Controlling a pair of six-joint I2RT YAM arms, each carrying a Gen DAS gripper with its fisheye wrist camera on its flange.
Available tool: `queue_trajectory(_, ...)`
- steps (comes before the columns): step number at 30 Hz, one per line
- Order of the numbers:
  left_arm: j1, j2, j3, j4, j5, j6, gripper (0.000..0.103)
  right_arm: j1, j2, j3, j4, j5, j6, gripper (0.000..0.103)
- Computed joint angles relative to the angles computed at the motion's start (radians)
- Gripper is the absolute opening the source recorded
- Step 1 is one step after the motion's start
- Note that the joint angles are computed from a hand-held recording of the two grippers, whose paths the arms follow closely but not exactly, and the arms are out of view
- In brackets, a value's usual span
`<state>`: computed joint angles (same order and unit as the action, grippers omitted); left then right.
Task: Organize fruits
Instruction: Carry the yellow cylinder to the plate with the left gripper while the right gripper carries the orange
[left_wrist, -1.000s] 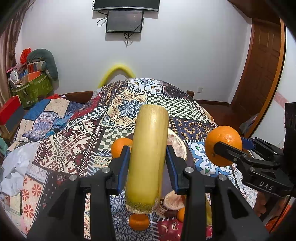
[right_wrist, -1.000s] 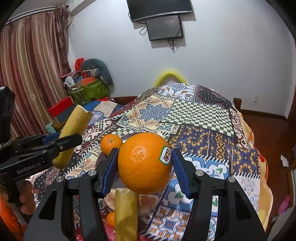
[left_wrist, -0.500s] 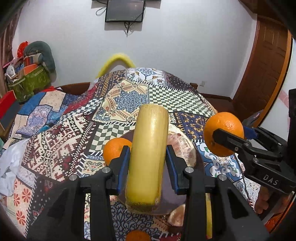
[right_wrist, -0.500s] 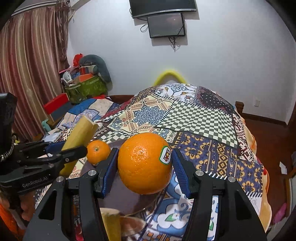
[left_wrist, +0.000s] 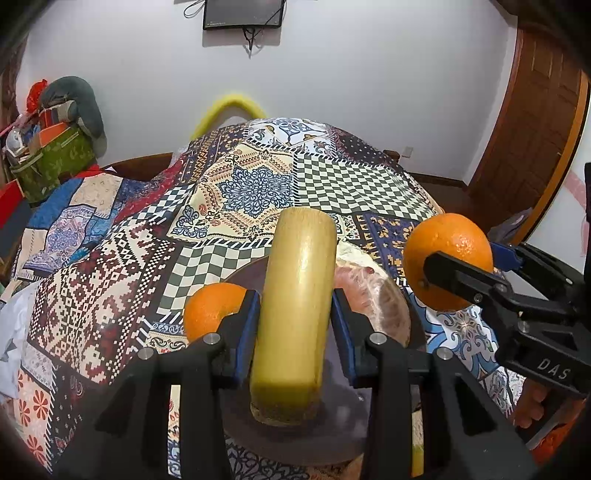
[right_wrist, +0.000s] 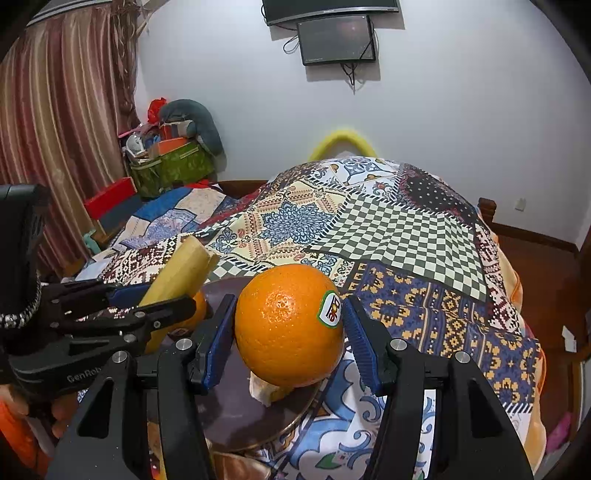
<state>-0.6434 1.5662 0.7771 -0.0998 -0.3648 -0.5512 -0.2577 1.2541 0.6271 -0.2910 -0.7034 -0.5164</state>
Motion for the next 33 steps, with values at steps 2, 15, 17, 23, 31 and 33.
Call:
queue_trajectory(2,0.008,0.02,0.01,0.0,0.012,0.004,0.039,0.007,0.003,0.003,0.003,0.006,-0.002,0.054)
queue_trajectory(15,0.019,-0.035,-0.013,0.01,-0.006,0.016,0.038,0.033,0.051,0.032,-0.004,0.016,-0.008,0.054)
queue_trajectory(17,0.019,-0.052,-0.022,-0.002,-0.016,0.017,0.038,0.043,0.051,0.035,-0.008,0.02,-0.009,0.054)
queue_trajectory(23,0.035,-0.109,-0.073,-0.021,-0.038,0.014,0.038,0.097,0.056,0.039,-0.01,0.051,-0.012,0.054)
queue_trajectory(31,0.07,-0.155,-0.125,-0.012,-0.018,0.004,0.038,0.189,0.123,0.056,0.002,0.12,-0.004,0.054)
queue_trajectory(33,0.071,-0.157,-0.13,-0.009,-0.017,0.003,0.038,0.206,0.145,0.063,0.002,0.136,-0.001,0.054)
